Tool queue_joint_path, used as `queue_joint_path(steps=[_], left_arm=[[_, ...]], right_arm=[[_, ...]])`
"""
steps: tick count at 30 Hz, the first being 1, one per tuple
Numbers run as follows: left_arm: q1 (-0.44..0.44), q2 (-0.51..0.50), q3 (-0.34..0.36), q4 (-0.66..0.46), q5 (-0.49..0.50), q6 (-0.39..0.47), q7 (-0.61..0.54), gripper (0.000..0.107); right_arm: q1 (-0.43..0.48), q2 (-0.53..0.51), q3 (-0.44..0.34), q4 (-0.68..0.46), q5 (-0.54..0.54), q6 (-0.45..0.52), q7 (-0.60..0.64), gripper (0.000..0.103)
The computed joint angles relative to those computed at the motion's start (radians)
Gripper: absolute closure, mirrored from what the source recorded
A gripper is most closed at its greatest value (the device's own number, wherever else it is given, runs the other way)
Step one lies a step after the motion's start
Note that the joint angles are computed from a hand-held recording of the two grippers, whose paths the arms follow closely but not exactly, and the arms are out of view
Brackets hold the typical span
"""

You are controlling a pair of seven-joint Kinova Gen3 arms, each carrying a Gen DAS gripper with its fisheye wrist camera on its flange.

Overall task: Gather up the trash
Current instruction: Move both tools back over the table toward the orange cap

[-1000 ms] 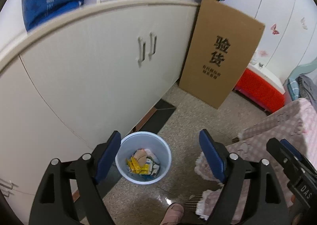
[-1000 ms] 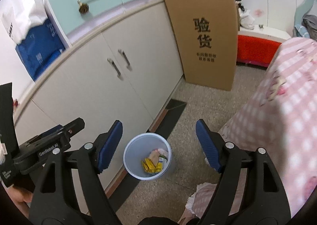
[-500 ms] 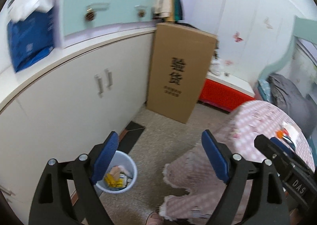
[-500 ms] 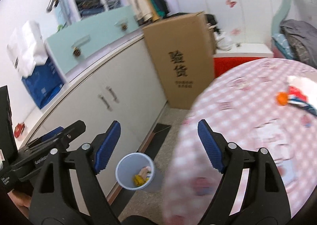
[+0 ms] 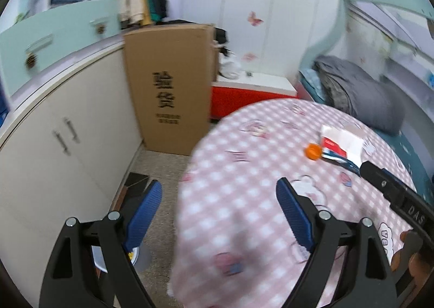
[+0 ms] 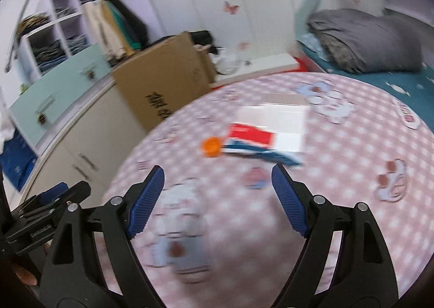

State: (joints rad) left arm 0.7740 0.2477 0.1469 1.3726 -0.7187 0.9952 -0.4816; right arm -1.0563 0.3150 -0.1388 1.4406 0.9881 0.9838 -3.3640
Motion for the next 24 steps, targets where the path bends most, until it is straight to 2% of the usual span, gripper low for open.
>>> queue_joint_path(steps=[2,7,9,11,12,14,16,18,21,24], left_arm=[[0.001,0.034,0.006,-0.035,0.01,-0.008,-0.033,0.023],[0.036,0.132,-0.019,-0.156,0.05,0.016,-0.126,0.023],[0.043,0.157,-0.034,-0.188,0.071,0.017,-0.156,0.023],[0.051,0.173,-0.051,-0.209,0.086,0.018,-0.175,0.023],[0.053,0.185,-0.057,-0.222,0.093,0.016,-0.186,0.023],[0.057,0.196,-0.07,-0.233,0.108,0.004,-0.194,0.023],[0.055,0.208,-0.076,-0.248,0.129,-0.002,-0.214,0.023],[0.058,0.224,-0.084,-0.265,0.14,-0.001,-0.237,0.023],[0.064,0.245,-0.097,-0.282,0.151,-0.012,-0.258,0.023],[0.064,0.264,-0.104,-0.3,0.172,-0.031,-0.272,0.023]], right_arm=[[0.066,-0.006,-0.053,0.006,-0.022,0.018,0.06,0.023],[0.278,0.055,-0.284,-0.069,-0.03,0.121,0.263,0.024],[0.336,0.103,-0.377,-0.125,-0.001,0.19,0.344,0.033],[0.391,0.138,-0.459,-0.165,0.021,0.222,0.426,0.036],[0.403,0.161,-0.484,-0.188,0.034,0.24,0.466,0.04],[0.396,0.191,-0.477,-0.228,0.028,0.262,0.548,0.049],[0.365,0.19,-0.4,-0.234,-0.037,0.23,0.601,0.058],[0.345,0.166,-0.324,-0.213,-0.1,0.169,0.608,0.073],[0.289,0.136,-0.193,-0.182,-0.185,0.094,0.619,0.08],[0.26,0.125,-0.157,-0.163,-0.174,0.085,0.585,0.087]])
